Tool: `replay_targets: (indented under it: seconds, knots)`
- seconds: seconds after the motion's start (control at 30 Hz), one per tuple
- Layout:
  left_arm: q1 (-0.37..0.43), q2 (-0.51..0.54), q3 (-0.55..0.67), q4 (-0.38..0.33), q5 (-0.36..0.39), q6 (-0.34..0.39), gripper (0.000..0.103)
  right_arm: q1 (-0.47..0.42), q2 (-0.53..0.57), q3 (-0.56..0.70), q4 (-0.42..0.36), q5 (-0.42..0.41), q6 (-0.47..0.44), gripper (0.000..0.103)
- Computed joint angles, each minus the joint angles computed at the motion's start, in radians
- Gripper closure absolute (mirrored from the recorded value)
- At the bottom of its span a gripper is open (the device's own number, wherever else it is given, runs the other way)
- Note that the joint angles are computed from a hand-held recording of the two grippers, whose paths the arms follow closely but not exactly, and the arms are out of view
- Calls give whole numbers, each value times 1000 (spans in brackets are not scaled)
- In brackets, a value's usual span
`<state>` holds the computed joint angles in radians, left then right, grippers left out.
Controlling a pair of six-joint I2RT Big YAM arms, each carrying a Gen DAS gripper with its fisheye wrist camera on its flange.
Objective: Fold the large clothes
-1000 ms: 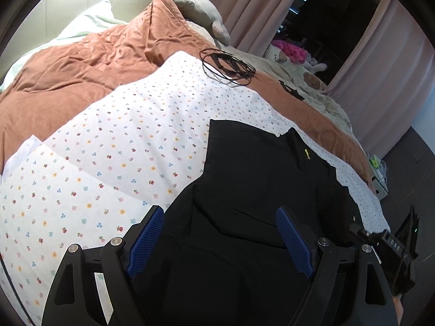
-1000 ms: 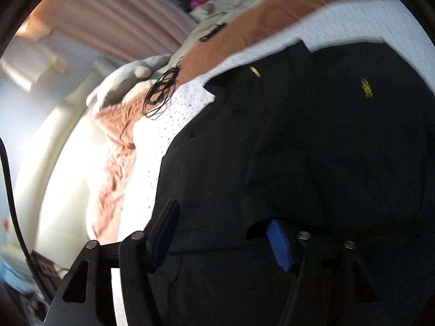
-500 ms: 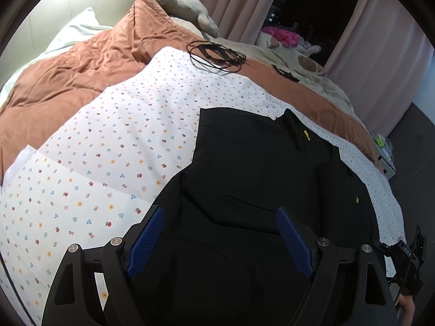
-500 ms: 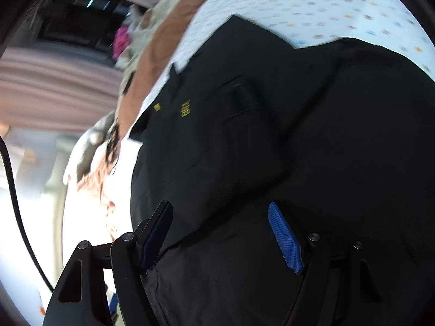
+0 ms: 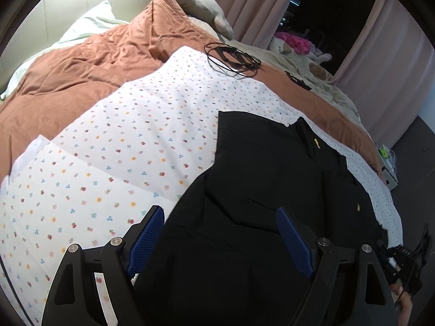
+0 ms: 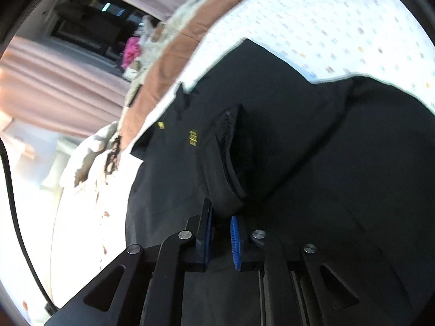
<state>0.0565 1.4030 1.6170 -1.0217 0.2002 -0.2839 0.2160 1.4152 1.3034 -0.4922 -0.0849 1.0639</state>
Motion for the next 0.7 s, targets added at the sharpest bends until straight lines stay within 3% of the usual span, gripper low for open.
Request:
replay_targets:
  seconds: [0.33,0.7]
  knots:
    - [144,-29,-8,-40,31,88,18,138,106,263,-76,95,-230,93]
    - [253,-15,-12,-64,79,80,18,253,317,602,-208,94,-373,93]
